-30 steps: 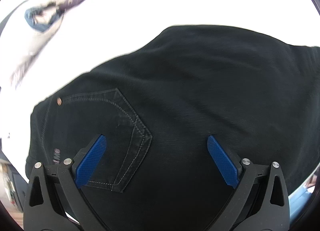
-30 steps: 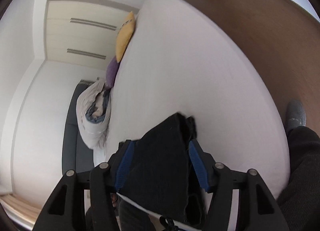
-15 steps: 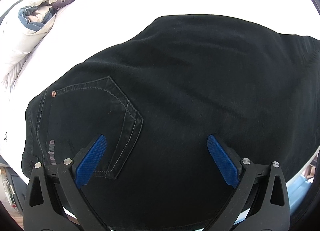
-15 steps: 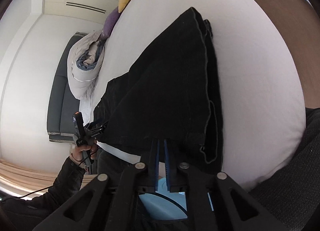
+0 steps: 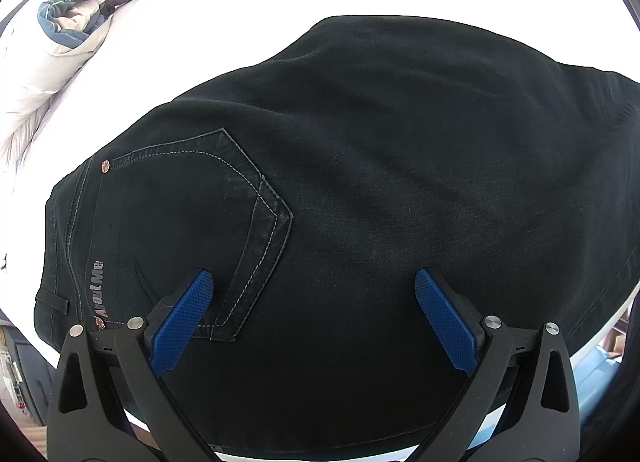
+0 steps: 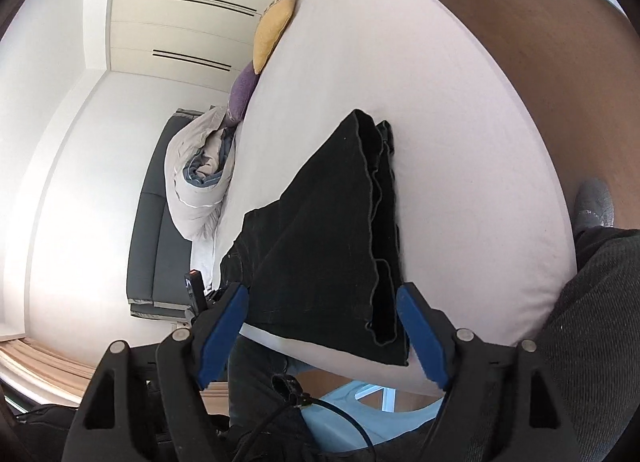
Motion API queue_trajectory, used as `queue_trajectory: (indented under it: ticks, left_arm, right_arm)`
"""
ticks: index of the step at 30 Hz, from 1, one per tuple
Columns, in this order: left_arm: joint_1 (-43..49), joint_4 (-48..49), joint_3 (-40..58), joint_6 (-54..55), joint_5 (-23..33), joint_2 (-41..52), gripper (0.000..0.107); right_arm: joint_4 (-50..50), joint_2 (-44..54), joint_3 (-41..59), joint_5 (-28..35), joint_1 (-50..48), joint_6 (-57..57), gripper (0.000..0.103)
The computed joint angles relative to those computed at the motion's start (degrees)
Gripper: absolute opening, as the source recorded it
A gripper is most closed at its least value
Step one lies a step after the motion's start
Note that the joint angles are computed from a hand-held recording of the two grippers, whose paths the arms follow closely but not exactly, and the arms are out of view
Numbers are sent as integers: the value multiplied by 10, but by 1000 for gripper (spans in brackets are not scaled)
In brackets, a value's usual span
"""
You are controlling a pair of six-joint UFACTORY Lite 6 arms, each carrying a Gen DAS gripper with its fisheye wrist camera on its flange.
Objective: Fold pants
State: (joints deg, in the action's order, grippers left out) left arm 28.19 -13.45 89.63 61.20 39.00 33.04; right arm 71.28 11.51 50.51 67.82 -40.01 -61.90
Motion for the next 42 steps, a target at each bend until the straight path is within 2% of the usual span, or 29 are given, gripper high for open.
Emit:
queue_trajectory:
  ticks: [3,4,5,8,9,12,16,20,24,26,27,29,31,33,34,35,38,40,42]
  left_arm:
    - [-10,6,-14,-16,-3,-10,103]
    - [-11,8,-3,-20,1,-2,103]
    - [-13,11,8,-23,5,5,103]
    - [-8,14,31,-18,15,21,103]
    - [-8,17,45,-18,19,32,103]
    - [-24,29,39,-30,14,30,103]
    - [-21,35,25,4,15,19,103]
    - [-10,33,30,20,16,24,103]
    - [7,23,39,39,23,28,103]
    - [17,19,26,56,10,12,102]
    - [21,19,14,67,3,-4,102]
    - [29,-5,6,87,11,-36,101]
    - [29,-57,35,86,64,-45,101]
    - [4,-96,59,66,101,-46,101]
    - [-18,-106,55,54,98,-50,101]
    - [-46,-112,47,39,87,-52,101]
    - [-122,-115,29,-15,52,-32,101]
    - [-157,-81,20,-60,19,-12,101]
    - [-184,-21,17,-112,-19,25,102]
  right_arm:
    - [-10,37,26,-18,33,7,68]
    - [-16,48,31,-13,36,2,55]
    - [-21,55,34,-13,43,-4,36]
    - [-44,53,31,-32,72,-6,12]
    - [-49,48,25,-39,78,-8,8]
    - [-64,14,-4,-44,80,-23,7]
    - [-110,-2,-23,-85,80,1,7]
    - [-85,30,-21,-83,68,-9,6]
    - [-109,64,-8,-40,28,-2,6]
    - [-154,26,-6,-57,11,40,28]
    - [-174,-3,-4,-67,5,54,29]
    - [-174,-46,7,-44,-9,59,29]
    - [-109,-75,24,-12,14,38,30]
    - [-12,-63,45,5,84,8,42]
    - [34,-38,60,7,129,-5,54]
    - [73,-5,81,0,178,-14,57]
    - [160,121,161,-53,287,-41,57]
    - [165,237,256,-104,326,-1,56]
    - [130,316,324,-174,331,74,21]
